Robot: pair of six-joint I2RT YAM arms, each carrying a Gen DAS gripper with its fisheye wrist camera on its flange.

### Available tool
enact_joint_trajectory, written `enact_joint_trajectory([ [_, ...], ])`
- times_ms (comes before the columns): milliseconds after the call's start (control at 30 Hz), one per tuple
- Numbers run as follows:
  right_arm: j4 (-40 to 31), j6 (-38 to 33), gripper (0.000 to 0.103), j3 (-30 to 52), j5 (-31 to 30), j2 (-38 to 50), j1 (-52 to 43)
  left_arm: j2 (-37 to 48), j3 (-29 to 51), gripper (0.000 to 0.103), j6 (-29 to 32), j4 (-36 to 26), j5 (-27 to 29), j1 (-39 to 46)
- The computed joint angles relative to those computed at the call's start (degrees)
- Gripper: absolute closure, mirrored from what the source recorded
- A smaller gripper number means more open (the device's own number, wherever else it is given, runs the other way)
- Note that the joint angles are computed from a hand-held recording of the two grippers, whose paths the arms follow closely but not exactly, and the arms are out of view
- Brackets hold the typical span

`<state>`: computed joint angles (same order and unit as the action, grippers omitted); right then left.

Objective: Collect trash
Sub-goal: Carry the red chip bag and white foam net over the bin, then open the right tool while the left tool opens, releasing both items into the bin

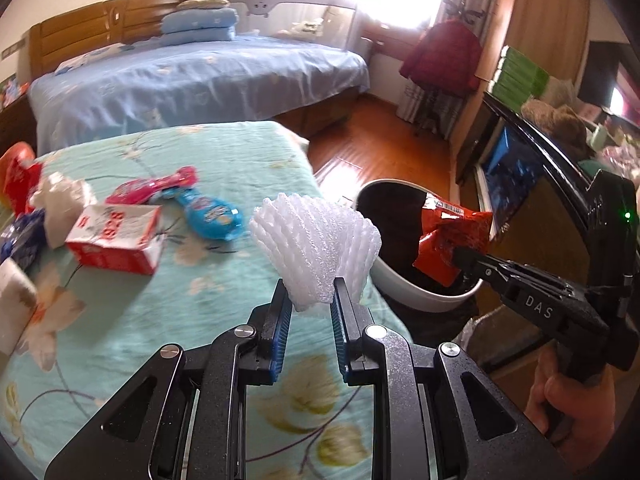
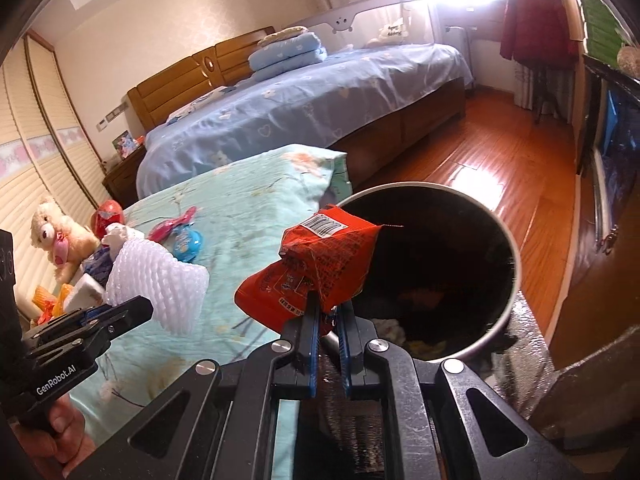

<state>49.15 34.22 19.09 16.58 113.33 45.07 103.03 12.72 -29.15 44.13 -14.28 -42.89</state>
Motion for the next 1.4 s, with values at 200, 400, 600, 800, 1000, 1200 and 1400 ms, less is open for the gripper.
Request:
enact_joint_trajectory([
  [200, 1.78, -1.95, 0.095, -2.18, -1.69, -0.14, -4.48, 1.63, 3.92, 0.084, 0.55, -2.47, 0.26, -1.44],
  [400, 2.66, -4.20, 0.095, -2.73, -3.65, 0.36, -8.73, 3.88, 8.42, 0.084, 1.15, -5.35, 0.38, -2.66],
  [600, 3.37, -6.02, 0.095, -2.33, -5.99, 2.13, -12.37, 6.52, 13.12, 0.084, 2.27, -8.38, 0.78, -3.13],
  [800, 3.34, -7.78, 0.095, -1.32, -7.73, 3.61, -15.35, 9.58, 17.40, 0.084, 2.81, -10.36, 2.10, -2.59],
  [1000, 2.47, -9.26, 0.095, -0.40, -9.07, 3.85, -18.08, 12.66, 21.89, 0.084, 2.90, -12.55, 3.32, -1.89],
  [1200, 1.58, -10.18, 0.095, 0.94, -10.32, 4.84, -19.95, 15.24, 25.63, 0.084, 3.26, -14.48, 4.75, -1.33],
  [1400, -0.60, -10.31, 0.090, 2.77, -9.98, 5.69, -20.55, 16.86, 28.43, 0.067, 3.38, -15.96, 5.89, -0.96],
])
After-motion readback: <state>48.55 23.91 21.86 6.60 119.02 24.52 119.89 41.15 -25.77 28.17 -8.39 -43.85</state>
